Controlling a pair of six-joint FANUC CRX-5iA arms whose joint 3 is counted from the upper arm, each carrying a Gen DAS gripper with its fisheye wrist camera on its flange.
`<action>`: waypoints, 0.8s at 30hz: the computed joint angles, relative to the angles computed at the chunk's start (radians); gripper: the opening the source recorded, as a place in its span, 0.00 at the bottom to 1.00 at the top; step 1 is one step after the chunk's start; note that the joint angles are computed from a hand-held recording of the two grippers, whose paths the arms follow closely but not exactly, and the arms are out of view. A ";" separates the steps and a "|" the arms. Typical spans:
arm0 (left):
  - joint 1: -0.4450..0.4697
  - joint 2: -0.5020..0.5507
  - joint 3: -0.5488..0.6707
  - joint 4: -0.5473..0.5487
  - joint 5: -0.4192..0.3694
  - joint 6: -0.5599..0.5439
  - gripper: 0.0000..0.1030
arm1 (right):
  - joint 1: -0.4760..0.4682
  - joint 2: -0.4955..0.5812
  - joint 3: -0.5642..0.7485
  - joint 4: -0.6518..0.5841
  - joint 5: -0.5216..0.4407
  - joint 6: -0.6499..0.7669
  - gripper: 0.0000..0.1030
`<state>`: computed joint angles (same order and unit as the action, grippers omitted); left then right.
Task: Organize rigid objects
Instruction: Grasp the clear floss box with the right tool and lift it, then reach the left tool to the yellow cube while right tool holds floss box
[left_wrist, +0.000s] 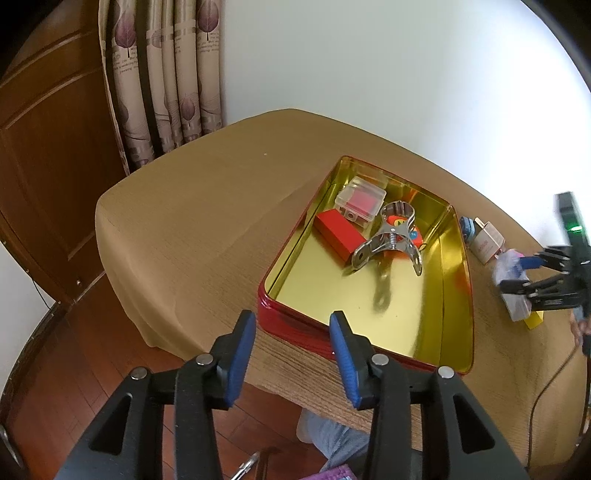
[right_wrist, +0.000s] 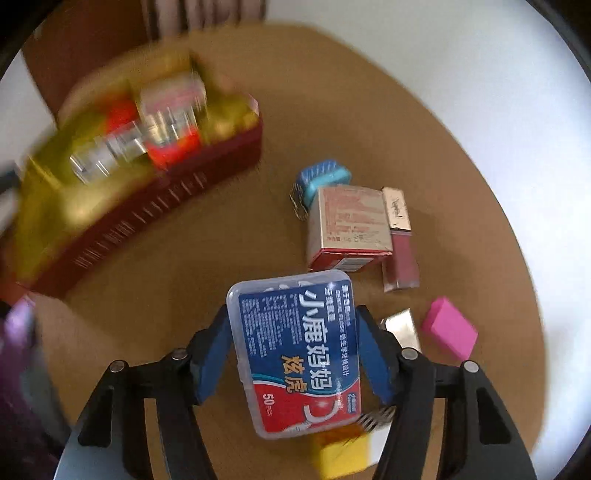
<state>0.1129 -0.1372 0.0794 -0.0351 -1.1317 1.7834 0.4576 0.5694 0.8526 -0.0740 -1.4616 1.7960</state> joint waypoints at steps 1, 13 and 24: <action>0.000 0.000 -0.001 0.005 -0.001 -0.006 0.41 | -0.013 -0.046 -0.052 -0.023 0.040 -0.035 0.58; -0.135 -0.059 0.014 -0.072 0.086 -0.049 0.41 | -0.305 -0.583 -0.674 -0.247 0.352 -0.477 0.56; -0.264 0.131 0.181 0.222 0.027 -0.307 0.41 | -0.363 -0.776 -0.796 -0.247 0.320 -0.509 0.56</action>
